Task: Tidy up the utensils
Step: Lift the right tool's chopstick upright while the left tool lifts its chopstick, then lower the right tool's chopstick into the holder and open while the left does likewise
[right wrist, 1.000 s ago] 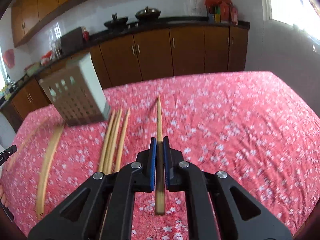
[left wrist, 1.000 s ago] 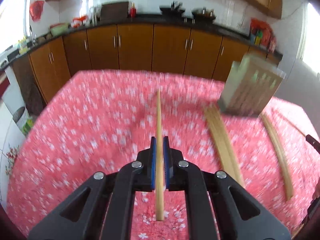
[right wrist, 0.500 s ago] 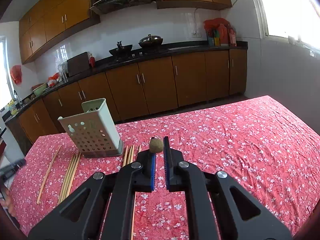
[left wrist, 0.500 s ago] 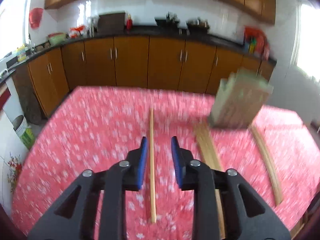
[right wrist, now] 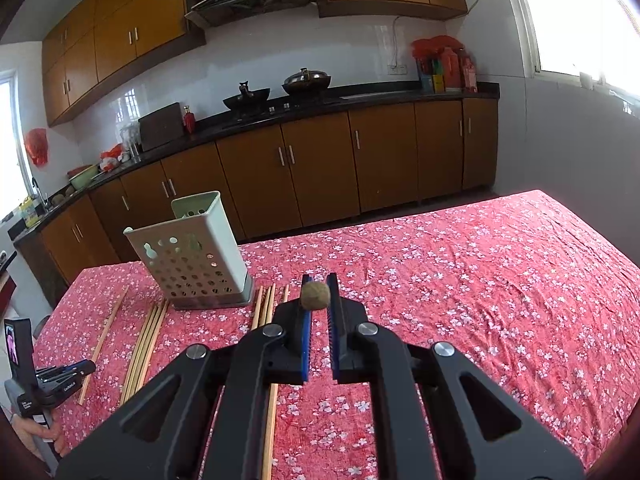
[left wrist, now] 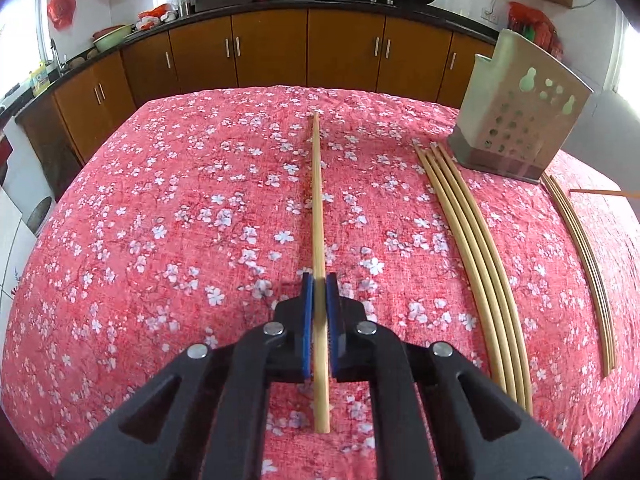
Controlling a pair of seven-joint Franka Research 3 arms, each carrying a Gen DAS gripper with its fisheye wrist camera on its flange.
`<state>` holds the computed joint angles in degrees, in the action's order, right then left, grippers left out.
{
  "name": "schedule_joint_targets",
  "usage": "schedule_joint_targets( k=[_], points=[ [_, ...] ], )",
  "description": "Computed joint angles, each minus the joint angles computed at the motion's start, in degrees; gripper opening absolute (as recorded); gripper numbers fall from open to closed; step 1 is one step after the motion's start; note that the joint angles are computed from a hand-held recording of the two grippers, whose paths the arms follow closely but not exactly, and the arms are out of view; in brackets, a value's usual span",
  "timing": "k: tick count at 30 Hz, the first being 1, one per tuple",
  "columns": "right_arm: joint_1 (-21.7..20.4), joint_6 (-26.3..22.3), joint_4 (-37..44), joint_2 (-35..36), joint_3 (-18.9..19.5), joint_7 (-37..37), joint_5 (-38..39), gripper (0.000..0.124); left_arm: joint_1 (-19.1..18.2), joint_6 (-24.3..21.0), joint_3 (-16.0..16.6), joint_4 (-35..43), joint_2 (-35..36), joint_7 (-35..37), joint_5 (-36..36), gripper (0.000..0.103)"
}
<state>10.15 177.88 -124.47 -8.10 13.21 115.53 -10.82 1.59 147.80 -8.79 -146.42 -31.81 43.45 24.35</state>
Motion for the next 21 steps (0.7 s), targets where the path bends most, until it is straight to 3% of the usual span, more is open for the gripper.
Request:
schedule_joint_targets(
  k=[5, 11, 16, 21],
  points=[
    [-2.5, 1.3, 0.3, -0.5, 1.8, 2.5, -3.2, 0.008, 0.8, 2.1, 0.1, -0.4, -3.8, 0.5, 1.2, 0.008],
    [-5.1, 2.6, 1.3, -0.4, 3.7, 4.6, -5.5, 0.008, 4.8, 5.9, -1.6, 2.3, -8.0, -2.1, 5.1, 0.008],
    [-6.8, 2.3, 2.3, -0.1, 5.3, 6.7, -8.3, 0.008, 7.3, 7.2, -2.6, 5.7, -7.1, -4.4, 6.9, 0.008],
    [-5.3, 2.0, 4.7, 1.0, 3.7, 7.5, -8.7, 0.007, 7.6, 7.6, -1.5, 9.1, -5.2, -3.8, 7.2, 0.007]
  ],
)
